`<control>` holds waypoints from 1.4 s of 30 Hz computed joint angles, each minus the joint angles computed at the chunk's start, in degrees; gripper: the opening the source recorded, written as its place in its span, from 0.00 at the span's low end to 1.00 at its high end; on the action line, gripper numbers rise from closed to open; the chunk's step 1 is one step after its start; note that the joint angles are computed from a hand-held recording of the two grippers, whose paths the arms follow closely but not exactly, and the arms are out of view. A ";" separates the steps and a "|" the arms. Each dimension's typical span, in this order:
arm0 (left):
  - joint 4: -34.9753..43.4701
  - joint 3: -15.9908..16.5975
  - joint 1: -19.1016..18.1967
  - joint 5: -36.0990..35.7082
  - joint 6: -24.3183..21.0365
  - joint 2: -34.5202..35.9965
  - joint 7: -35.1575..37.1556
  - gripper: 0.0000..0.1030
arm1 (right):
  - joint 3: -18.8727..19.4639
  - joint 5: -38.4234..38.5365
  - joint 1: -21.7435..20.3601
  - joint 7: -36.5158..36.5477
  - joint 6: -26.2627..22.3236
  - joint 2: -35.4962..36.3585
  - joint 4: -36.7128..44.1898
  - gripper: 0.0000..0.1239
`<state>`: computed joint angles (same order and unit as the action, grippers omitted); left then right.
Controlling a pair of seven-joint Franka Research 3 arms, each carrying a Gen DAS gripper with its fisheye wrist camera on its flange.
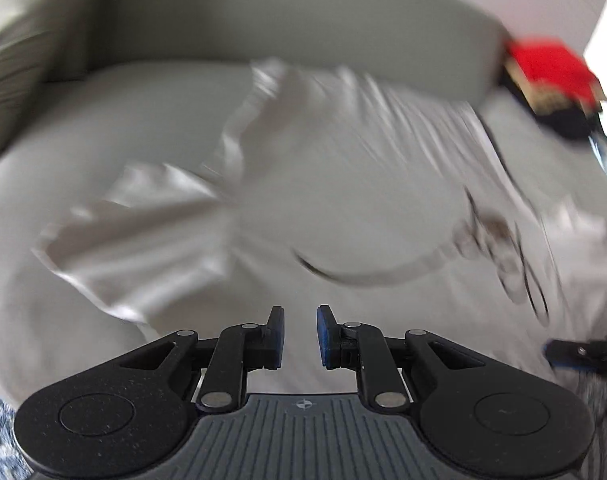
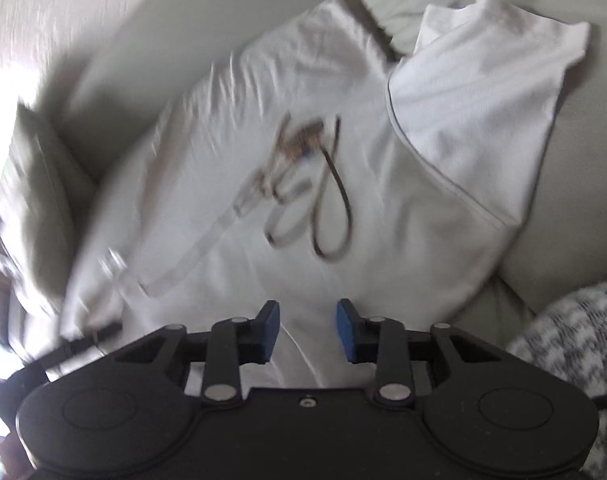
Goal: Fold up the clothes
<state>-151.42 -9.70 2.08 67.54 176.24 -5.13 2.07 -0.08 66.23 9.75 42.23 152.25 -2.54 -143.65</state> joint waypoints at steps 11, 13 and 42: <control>-6.81 -6.68 1.67 -15.23 -2.73 -13.12 14.17 0.13 | -4.11 -1.21 -1.44 3.96 -9.95 -8.79 -2.40 0.24; -6.77 -8.57 5.73 -12.84 -0.30 -16.23 11.66 0.13 | -4.47 1.96 -1.33 1.99 -10.43 -10.29 -1.40 0.28; 47.95 -10.49 22.00 3.21 -7.42 36.50 7.01 0.40 | 2.09 -1.68 -5.56 20.90 2.06 53.72 72.85 0.43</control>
